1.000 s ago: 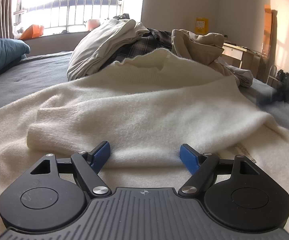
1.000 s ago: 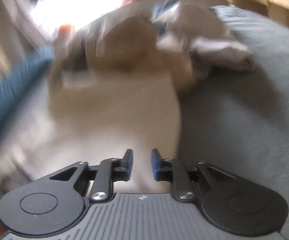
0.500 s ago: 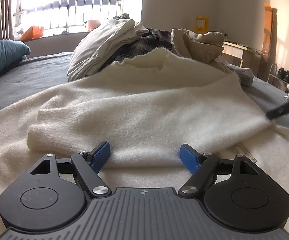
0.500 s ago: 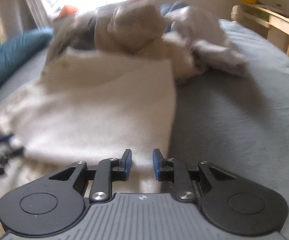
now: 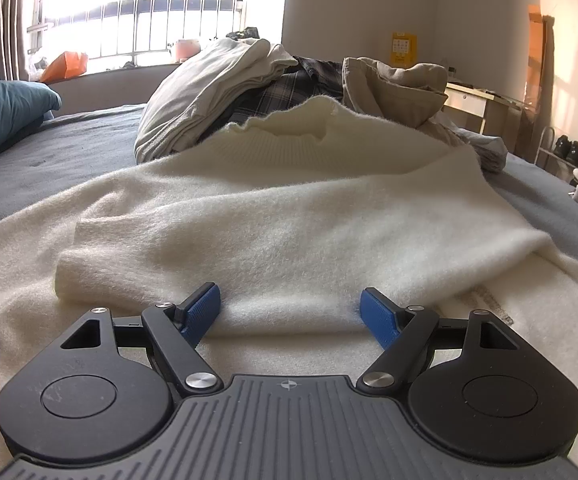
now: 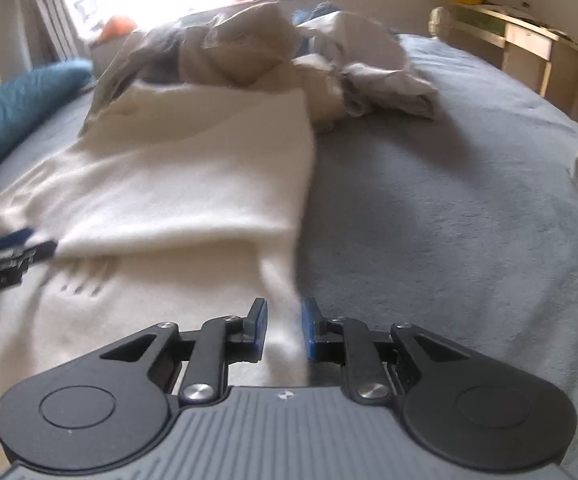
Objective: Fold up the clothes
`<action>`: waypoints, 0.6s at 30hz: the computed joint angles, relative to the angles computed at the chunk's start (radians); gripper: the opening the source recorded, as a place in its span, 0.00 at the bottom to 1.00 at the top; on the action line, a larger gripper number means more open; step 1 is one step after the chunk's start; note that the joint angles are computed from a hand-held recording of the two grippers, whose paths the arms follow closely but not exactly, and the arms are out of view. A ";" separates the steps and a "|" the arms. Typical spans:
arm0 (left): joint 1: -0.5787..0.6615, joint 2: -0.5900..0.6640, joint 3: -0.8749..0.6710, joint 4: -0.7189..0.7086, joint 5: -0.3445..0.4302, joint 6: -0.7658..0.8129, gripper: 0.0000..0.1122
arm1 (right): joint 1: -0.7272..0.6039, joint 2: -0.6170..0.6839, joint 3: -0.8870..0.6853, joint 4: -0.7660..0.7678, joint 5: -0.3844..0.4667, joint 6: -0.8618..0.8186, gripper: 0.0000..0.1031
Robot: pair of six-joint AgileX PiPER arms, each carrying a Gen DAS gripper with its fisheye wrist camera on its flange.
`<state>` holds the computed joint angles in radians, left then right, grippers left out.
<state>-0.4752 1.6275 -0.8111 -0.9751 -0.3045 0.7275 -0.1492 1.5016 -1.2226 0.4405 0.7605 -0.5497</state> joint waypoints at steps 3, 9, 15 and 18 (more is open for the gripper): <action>-0.001 0.000 -0.001 -0.008 0.001 0.008 0.70 | 0.037 -0.019 0.063 -0.127 -0.044 0.010 0.18; 0.004 0.000 -0.004 0.000 0.006 0.002 0.70 | -0.015 -0.201 0.230 -0.100 -0.064 -0.150 0.20; 0.004 0.002 -0.003 0.004 0.004 -0.002 0.70 | 0.026 -0.296 0.249 -0.216 -0.038 -0.115 0.21; 0.002 0.002 -0.004 -0.005 0.003 0.007 0.70 | 0.026 -0.303 0.261 -0.098 -0.058 -0.171 0.20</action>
<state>-0.4728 1.6293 -0.8154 -0.9805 -0.3013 0.7348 -0.1229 1.1989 -0.9618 0.3428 0.7025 -0.7203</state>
